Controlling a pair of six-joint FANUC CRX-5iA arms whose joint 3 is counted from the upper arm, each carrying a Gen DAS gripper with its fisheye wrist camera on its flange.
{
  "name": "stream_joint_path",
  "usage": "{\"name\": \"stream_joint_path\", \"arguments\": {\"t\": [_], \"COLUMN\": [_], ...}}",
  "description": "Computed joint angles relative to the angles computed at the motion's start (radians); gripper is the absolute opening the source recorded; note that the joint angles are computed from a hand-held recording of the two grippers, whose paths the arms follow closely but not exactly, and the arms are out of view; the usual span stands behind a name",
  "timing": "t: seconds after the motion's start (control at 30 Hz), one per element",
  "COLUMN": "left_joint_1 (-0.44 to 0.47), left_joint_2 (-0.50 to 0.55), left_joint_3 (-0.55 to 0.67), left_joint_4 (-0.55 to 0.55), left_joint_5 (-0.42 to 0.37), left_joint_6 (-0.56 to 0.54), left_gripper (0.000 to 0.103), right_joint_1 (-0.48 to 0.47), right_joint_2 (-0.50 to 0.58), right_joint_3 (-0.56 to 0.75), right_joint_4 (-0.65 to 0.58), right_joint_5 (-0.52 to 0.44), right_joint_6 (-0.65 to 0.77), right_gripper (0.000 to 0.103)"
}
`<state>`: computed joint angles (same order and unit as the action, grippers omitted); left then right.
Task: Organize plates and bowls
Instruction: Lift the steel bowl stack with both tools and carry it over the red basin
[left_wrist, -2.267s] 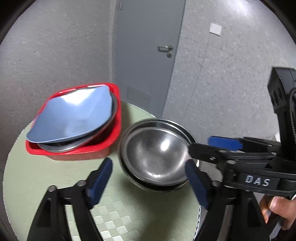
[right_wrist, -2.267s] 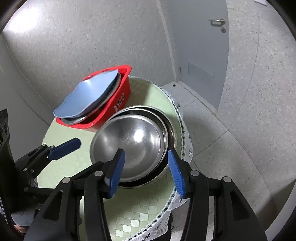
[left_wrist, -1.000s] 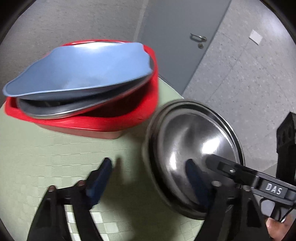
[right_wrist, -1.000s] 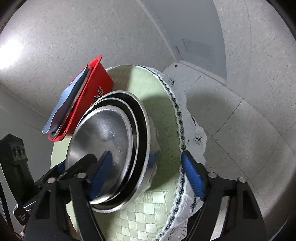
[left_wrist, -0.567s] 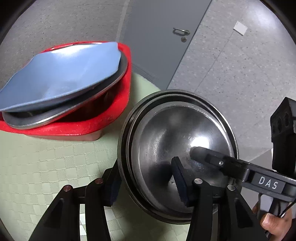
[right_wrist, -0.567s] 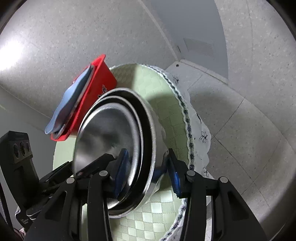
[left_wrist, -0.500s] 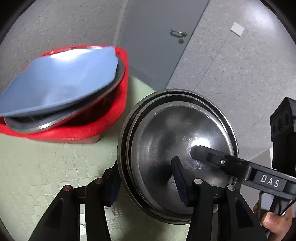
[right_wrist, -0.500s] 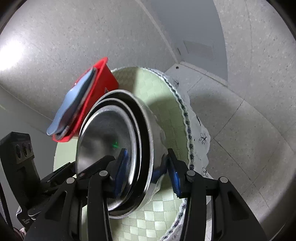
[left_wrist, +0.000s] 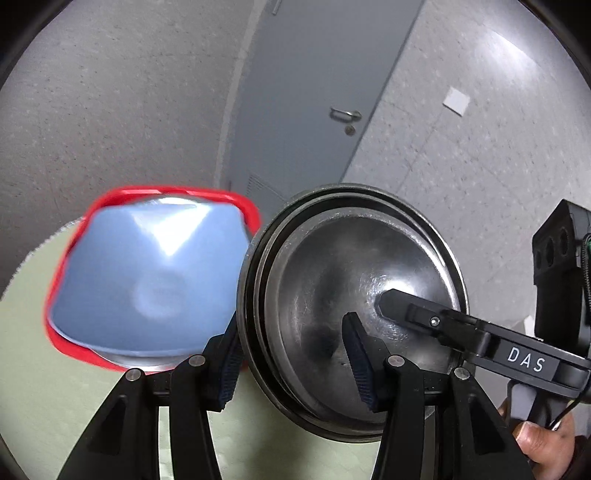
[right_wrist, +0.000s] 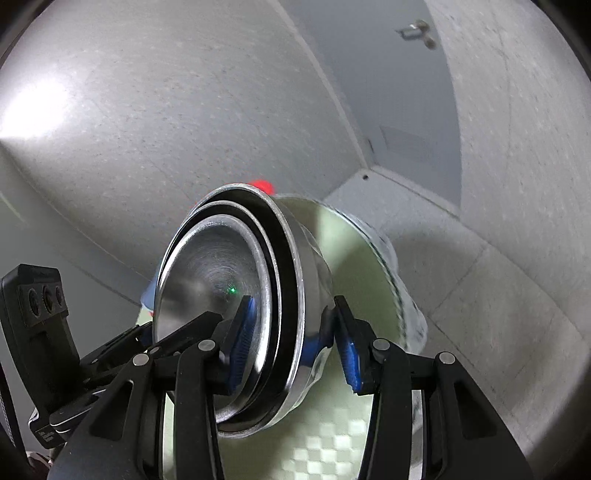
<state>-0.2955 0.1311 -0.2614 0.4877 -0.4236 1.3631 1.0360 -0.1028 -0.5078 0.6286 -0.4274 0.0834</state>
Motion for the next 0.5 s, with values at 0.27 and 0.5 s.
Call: {"name": "stream_joint_path", "arguments": {"t": [0.27,0.5], "left_joint_1": [0.084,0.138], "left_joint_2": [-0.090,-0.090], "left_joint_3": [-0.051,-0.008], "left_joint_4": [-0.093,-0.233], "left_joint_5": [-0.016,-0.093], "left_joint_6": [0.116,0.268], "left_gripper": [0.047,0.047], "right_joint_1": [-0.002,-0.014], "right_joint_2": [0.156,0.315], "right_joint_3": [0.204,0.436], "right_joint_4": [-0.124,-0.391], "right_joint_5": [0.011,-0.052], "right_joint_6": [0.192,0.503], "right_gripper": [0.043,0.043]}}
